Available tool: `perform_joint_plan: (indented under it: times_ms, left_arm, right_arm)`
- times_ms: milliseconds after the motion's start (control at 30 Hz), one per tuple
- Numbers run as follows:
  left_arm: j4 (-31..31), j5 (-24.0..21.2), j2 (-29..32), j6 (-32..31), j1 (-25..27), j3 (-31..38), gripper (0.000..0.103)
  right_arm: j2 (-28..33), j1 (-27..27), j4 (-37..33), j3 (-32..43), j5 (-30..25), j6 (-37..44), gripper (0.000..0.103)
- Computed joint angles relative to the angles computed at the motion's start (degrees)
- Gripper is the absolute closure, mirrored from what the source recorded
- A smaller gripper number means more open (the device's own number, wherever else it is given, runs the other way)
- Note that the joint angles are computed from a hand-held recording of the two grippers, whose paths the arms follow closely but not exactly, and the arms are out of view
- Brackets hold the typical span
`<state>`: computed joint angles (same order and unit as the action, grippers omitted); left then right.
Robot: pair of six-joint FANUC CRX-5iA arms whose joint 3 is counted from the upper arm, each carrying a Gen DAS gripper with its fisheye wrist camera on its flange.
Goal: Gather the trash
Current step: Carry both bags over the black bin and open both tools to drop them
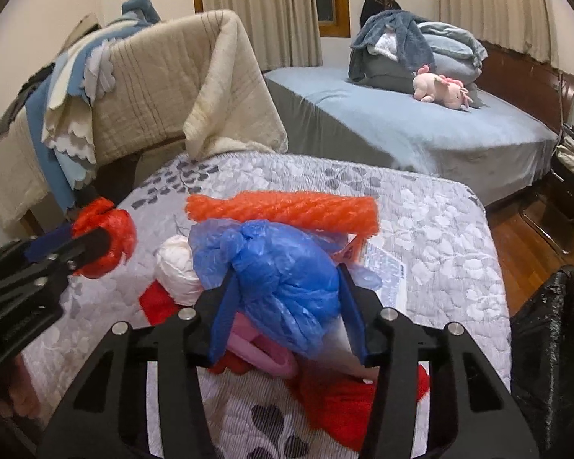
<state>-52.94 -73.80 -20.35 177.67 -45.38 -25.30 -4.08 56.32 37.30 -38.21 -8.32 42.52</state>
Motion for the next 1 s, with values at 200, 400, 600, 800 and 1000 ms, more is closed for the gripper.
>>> perform_joint_plan:
  times_ms: [200, 400, 600, 800, 1000]
  left_arm:
    - [-0.6, -1.0, 0.8, 0.0, -2.2, 1.5, 0.06]
    - [-1.3, -1.2, 2.8, 0.0, -4.7, 4.0, 0.06]
    - [-2.3, 0.5, 6.1, -1.2, -7.0, 7.5, 0.06]
    - [-2.5, 3.7, 9.5, -3.2, -7.8, 11.2, 0.06]
    - [-2.3, 8.4, 13.3, -6.0, -7.9, 15.1, 0.06]
  right_arm:
    - [-4.7, -1.1, 3.0, -2.7, -0.5, -3.3, 0.055]
    - [-9.7, -3.0, 3.8, -5.2, -1.5, -4.4, 0.055]
    - [-14.2, -6.4, 6.0, -7.6, -2.2, -6.8, 0.055]
    - [-17.8, -9.9, 6.7, -9.5, -3.0, -6.8, 0.055]
    - [-20.6, -14.3, 6.2, -11.1, -4.0, -6.0, 0.055]
